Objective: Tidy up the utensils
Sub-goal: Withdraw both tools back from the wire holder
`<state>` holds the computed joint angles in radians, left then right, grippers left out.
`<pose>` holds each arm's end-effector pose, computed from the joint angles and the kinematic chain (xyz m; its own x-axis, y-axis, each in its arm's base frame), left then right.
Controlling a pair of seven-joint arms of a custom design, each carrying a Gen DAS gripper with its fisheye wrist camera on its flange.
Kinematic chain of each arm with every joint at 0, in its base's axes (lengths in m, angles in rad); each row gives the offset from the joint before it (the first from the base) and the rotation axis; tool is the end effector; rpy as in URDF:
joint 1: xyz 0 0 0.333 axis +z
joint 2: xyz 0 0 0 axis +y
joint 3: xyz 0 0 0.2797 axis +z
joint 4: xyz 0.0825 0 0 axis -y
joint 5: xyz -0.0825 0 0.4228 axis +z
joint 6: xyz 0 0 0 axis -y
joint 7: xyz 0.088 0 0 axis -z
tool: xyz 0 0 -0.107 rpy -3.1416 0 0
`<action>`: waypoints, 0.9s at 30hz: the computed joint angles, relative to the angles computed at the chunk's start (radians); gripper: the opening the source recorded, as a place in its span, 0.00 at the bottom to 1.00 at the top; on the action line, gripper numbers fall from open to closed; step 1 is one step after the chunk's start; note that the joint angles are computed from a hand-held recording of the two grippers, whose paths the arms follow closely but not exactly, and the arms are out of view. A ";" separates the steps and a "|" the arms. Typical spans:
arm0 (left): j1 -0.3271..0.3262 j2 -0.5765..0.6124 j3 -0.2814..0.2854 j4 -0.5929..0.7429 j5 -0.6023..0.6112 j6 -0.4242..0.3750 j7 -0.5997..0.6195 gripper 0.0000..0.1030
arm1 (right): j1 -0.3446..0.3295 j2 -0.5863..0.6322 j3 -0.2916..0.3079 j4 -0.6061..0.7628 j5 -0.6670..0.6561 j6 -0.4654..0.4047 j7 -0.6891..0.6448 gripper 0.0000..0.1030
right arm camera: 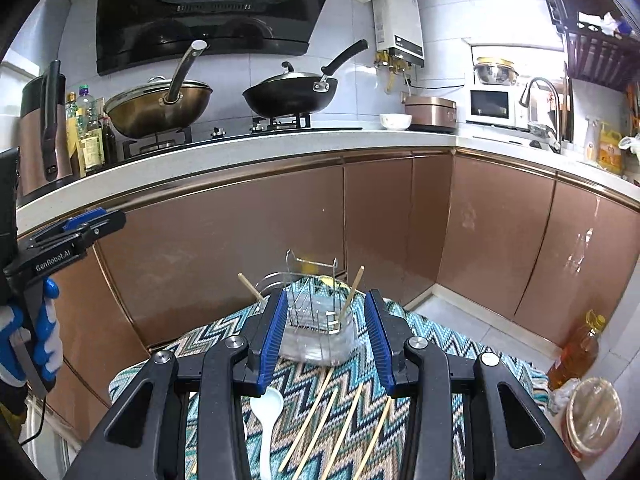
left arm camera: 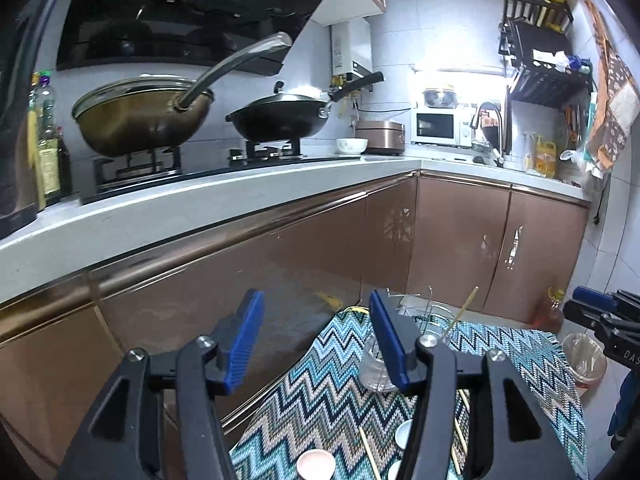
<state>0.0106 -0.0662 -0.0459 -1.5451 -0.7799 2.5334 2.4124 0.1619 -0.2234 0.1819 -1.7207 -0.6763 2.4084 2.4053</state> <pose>0.6139 -0.0151 0.7590 -0.4589 -0.8884 -0.0085 -0.2900 0.1589 -0.9438 0.5370 0.2028 0.7405 -0.1764 -0.9843 -0.0088 -0.4431 0.0875 -0.8922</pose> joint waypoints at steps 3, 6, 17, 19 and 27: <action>0.009 -0.015 0.012 -0.007 -0.002 -0.036 -0.004 0.54 | 0.002 -0.036 0.011 -0.035 -0.002 -0.014 0.018 0.39; 0.013 -0.034 0.021 -0.028 0.002 -0.058 0.000 0.54 | -0.001 -0.064 0.028 -0.061 -0.004 -0.027 0.037 0.39; 0.011 -0.087 0.059 -0.097 0.021 -0.185 -0.021 0.54 | -0.010 -0.154 0.071 -0.150 0.042 -0.100 0.064 0.39; 0.013 -0.093 0.062 -0.105 0.033 -0.216 -0.033 0.54 | -0.008 -0.168 0.075 -0.163 0.063 -0.120 0.062 0.39; 0.016 -0.117 0.075 -0.138 0.081 -0.302 -0.042 0.54 | -0.009 -0.208 0.084 -0.206 0.122 -0.145 0.051 0.39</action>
